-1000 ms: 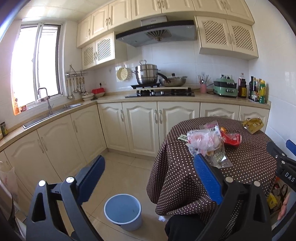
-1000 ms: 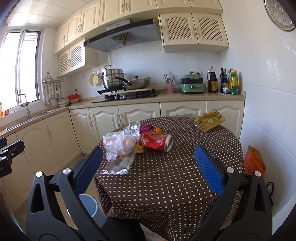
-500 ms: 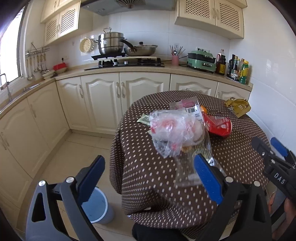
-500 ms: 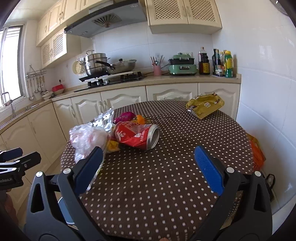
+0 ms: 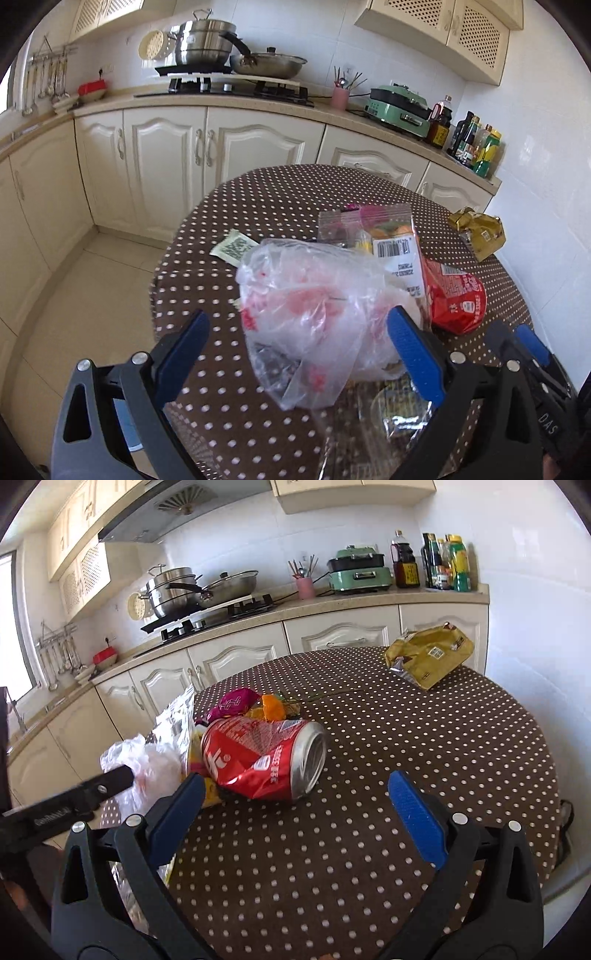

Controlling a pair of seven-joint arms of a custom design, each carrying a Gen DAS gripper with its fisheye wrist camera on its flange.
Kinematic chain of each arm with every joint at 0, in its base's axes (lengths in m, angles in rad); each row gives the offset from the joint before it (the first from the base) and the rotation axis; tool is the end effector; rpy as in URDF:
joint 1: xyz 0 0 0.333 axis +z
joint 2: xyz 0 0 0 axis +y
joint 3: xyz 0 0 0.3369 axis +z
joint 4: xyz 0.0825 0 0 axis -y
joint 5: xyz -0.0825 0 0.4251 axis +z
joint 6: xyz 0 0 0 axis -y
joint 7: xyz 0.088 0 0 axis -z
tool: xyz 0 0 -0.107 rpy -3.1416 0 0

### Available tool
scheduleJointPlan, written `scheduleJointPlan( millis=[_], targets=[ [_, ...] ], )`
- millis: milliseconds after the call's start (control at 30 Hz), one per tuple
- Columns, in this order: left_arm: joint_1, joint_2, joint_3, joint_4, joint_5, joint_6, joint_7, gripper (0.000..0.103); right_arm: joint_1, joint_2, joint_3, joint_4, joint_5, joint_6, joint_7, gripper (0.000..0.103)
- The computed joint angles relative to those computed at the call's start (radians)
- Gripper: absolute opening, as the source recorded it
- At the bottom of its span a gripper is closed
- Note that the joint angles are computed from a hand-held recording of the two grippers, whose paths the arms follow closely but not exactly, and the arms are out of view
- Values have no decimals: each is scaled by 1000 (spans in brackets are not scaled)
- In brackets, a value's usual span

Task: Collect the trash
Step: 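Grasp the clear plastic bag with the left tool while the right tool grasps the clear wrapper, then carry both bags over the blue bin and open both tools to drop them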

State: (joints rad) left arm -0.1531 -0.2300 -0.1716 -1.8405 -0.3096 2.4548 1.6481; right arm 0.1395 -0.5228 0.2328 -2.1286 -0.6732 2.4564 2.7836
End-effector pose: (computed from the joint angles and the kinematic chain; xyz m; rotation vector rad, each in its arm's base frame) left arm 0.5373 -0.1948 0.7379 -1.5805 2.0617 -1.1257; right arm 0.4314 0.2017 0.7210 -1.1516 1.8811 -0.8899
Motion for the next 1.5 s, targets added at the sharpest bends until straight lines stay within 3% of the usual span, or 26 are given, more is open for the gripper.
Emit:
scheduleJointPlan(
  millis=[167,200,233,467,800,833,933,967,1000,1033,1100,1133,1167,1500],
  targets=[
    [-17,30,13,13,-78,16,44,92,15,35,-17,24,30,15,-23,97],
    [-23,37,19,18,-108,15,68,87,22,41,-23,27,42,17,-35,97],
    [-26,41,24,20,-132,10,87,71,26,46,-26,31,50,16,-44,97],
    [-25,8,38,-9,-215,19,149,47,56,77,-39,54,96,22,-112,97],
    [-13,-137,78,-162,-269,74,199,39,139,147,-56,119,225,-34,-301,95],
    [-10,-150,80,-175,-267,80,199,39,144,154,-54,126,231,-45,-311,92],
    [1,-191,81,-213,-244,91,187,37,161,179,-56,144,262,-82,-341,63],
    [-3,-204,90,-223,-248,82,193,36,162,179,-56,144,261,-82,-341,40],
    [-5,-213,96,-231,-249,77,196,36,167,184,-58,145,270,-86,-350,28],
    [-4,-223,99,-239,-249,76,198,35,167,183,-56,139,265,-77,-348,27],
    [-4,-250,109,-262,-251,78,207,34,160,172,-43,129,235,-73,-323,12],
    [-5,-258,115,-268,-256,77,213,32,158,161,-38,121,222,-65,-310,11],
    [-6,-269,123,-275,-262,76,217,4,156,155,-32,119,209,-67,-302,9],
    [-17,-307,183,-299,-367,20,287,2,119,106,41,128,33,-64,-178,8]
  ],
)
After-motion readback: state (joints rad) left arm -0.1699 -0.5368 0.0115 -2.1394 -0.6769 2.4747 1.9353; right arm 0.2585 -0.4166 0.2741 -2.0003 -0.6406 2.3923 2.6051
